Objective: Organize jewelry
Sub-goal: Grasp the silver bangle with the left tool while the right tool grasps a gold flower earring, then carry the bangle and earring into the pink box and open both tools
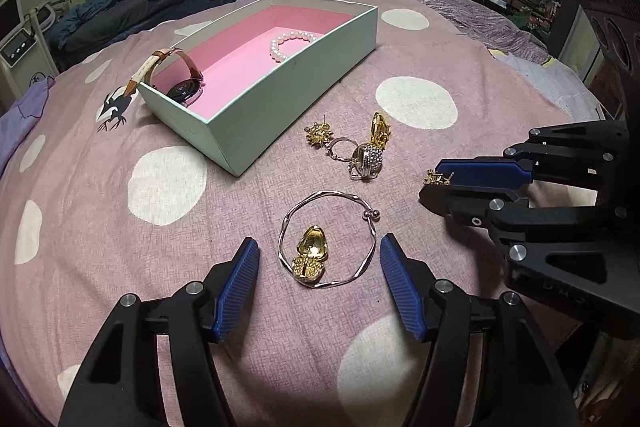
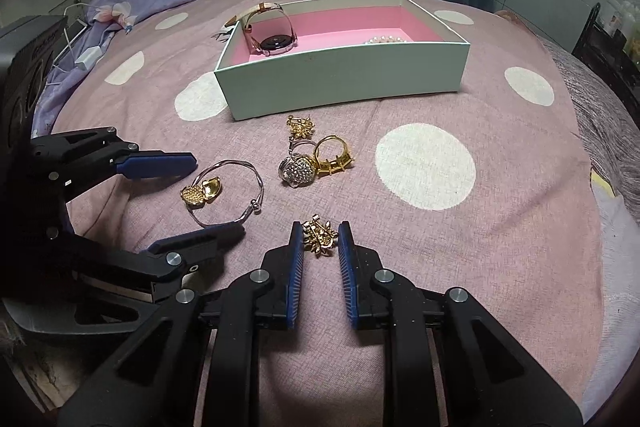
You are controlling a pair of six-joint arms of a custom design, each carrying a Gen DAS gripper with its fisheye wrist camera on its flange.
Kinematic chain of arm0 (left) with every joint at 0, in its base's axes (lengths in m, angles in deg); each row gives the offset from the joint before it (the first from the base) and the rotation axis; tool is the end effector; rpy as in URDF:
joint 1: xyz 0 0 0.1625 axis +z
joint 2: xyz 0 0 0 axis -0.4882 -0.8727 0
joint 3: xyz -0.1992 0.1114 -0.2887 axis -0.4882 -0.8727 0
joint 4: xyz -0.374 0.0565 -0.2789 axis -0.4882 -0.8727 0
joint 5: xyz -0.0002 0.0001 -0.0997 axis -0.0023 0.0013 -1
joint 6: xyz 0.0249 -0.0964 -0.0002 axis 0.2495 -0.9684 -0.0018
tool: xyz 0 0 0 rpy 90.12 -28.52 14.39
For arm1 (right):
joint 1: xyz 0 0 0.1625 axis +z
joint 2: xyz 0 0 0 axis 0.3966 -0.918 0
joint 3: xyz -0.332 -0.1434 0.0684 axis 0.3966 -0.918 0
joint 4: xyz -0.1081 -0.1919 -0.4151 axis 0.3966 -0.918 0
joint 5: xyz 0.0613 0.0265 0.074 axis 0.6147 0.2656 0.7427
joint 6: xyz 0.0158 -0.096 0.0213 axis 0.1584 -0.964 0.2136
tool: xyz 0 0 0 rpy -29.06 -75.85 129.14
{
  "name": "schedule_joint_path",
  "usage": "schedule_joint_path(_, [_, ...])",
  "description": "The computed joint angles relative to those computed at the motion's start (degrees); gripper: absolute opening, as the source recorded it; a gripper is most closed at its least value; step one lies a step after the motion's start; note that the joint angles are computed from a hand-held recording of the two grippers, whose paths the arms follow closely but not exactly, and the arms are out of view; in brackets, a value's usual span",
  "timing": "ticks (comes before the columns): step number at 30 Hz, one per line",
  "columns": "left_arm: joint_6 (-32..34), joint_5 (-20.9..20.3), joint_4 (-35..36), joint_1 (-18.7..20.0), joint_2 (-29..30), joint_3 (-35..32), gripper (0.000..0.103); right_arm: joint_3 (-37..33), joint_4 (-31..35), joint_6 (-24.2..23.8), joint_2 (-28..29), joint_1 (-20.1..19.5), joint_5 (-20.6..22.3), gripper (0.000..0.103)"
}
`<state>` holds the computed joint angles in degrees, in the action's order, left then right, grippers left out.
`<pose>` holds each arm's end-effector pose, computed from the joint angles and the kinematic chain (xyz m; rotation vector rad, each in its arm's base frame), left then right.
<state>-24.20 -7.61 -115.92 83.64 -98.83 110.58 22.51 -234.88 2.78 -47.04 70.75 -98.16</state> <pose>-0.2226 -0.6472 0.0365 0.7526 2.3900 -0.5391 0.1355 -0.6516 0.1451 0.7763 -2.3768 0.4871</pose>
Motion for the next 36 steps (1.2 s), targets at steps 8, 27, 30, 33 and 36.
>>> schedule_joint_path(8, [-0.8, -1.4, -0.6, 0.2, -0.2, 0.0, 0.05, 0.0, 0.3, 1.1, -0.2, 0.0, -0.3, 0.018])
schedule_joint_path(27, [-1.8, 0.2, -2.6, 0.0, -5.3, 1.4, 0.05, -2.8, 2.5, 2.8, -0.2, 0.7, 3.6, 0.018])
schedule_joint_path(30, [0.2, 0.3, -4.0, 0.2, -3.2, -2.2, 0.05, -6.1, 2.5, 2.6, 1.5, 1.1, 4.5, 0.018])
schedule_joint_path(33, [1.9, 0.2, -4.1, 0.7, -0.7, -6.6, 0.05, -10.0, 3.5, 4.2, 3.3, 1.3, 5.7, 0.019])
schedule_joint_path(36, [3.1, 0.2, -3.7, 1.1, 1.7, -10.5, 0.05, -13.9, 4.5, 5.5, 5.4, 1.4, 6.6, 0.019])
